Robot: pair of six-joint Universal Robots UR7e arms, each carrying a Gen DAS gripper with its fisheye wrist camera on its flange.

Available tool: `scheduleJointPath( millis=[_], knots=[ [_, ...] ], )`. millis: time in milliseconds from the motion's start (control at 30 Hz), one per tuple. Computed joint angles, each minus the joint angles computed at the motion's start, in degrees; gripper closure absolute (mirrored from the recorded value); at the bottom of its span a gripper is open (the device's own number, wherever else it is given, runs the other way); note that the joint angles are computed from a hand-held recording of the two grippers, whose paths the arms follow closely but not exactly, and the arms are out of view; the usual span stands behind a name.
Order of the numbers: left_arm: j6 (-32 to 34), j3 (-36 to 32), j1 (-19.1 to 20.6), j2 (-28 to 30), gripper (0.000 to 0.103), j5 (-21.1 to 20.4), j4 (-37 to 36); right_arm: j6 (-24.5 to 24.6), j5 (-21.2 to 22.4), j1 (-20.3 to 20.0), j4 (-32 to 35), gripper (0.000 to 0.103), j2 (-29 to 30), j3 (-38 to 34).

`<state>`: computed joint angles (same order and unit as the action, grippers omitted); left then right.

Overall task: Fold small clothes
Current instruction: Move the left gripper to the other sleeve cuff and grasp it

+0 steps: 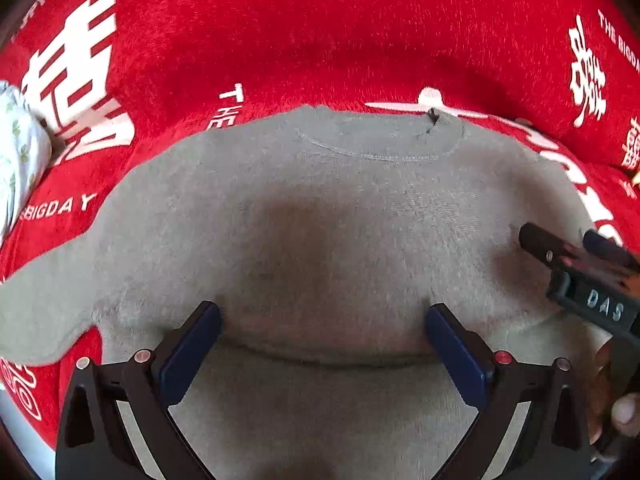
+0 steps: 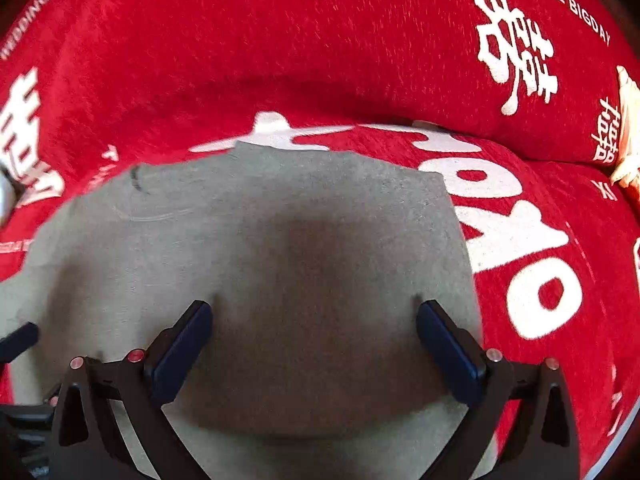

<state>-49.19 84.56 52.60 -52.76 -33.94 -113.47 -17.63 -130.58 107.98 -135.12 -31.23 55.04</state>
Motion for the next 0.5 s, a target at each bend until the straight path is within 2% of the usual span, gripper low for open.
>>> scheduleJointPath(
  millis=[133, 200, 233, 333, 400, 500],
  knots=[
    [-1.87, 3.46, -0.16, -2.30, 0.000, -1.92, -1.77, -0.12, 2.11, 0.54, -2.32, 0.001, -3.65, 6.39],
    [-4.63, 4.08, -0.85, -2.71, 0.000, -0.81, 2.37, 0.29, 1.53, 0.74, -2.73, 0.001, -5.23, 9.53],
    [-5.09, 5.32, -1.51, -3.21, 0.000, 0.05, 2.96, -1.56, 0.24, 1.18, -5.82, 0.001, -6.42, 12.54],
    [-4.72, 9.95, -3.16, -5.37, 0.000, 0.44, 0.35, -1.90, 0.41, 1.43, -8.33, 0.001, -10.86, 20.38],
    [-4.93, 13.32, -4.37, -7.06, 0.000, 0.68, -1.71, -6.95, 0.11, 1.92, -17.06, 0.001, -14.02, 27.66],
    [-5.55, 18.49, -6.48, -9.63, 0.000, 1.38, -4.11, -9.87, 2.89, 1.52, -26.20, 0.001, -19.29, 37.35]
  ],
)
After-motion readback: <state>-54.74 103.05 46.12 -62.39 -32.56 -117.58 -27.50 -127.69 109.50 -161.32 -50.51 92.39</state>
